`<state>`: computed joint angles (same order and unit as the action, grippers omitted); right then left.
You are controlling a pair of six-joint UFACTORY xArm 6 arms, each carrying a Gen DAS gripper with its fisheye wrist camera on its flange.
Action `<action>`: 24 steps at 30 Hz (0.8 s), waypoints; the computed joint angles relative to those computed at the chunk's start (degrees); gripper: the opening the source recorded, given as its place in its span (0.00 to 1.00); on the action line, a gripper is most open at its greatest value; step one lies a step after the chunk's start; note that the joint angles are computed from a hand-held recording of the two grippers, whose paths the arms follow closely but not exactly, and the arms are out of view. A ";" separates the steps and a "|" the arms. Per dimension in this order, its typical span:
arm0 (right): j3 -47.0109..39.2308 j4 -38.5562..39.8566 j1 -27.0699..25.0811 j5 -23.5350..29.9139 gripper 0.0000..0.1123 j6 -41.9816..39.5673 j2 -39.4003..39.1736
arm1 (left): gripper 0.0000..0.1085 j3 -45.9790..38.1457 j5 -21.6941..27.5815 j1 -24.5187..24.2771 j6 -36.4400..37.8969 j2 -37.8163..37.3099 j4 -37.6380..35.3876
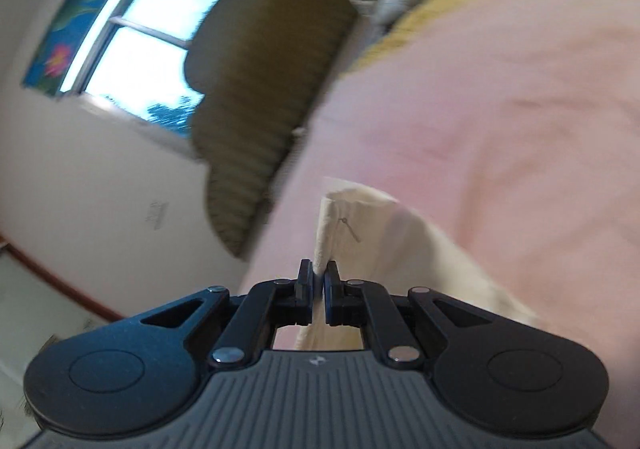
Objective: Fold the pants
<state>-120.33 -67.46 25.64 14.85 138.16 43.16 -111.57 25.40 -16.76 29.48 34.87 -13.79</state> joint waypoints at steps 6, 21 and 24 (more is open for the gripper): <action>8.02 -3.08 1.07 2.72 0.05 3.10 -5.65 | 0.06 3.24 2.11 0.23 4.95 -2.78 -5.01; 5.26 14.22 7.38 30.20 0.16 -26.17 -7.80 | 0.28 0.05 11.68 1.89 8.15 -2.70 -12.98; -11.98 8.70 10.92 39.68 0.19 -42.52 1.30 | 0.30 -3.02 16.06 2.95 8.92 -2.20 -19.05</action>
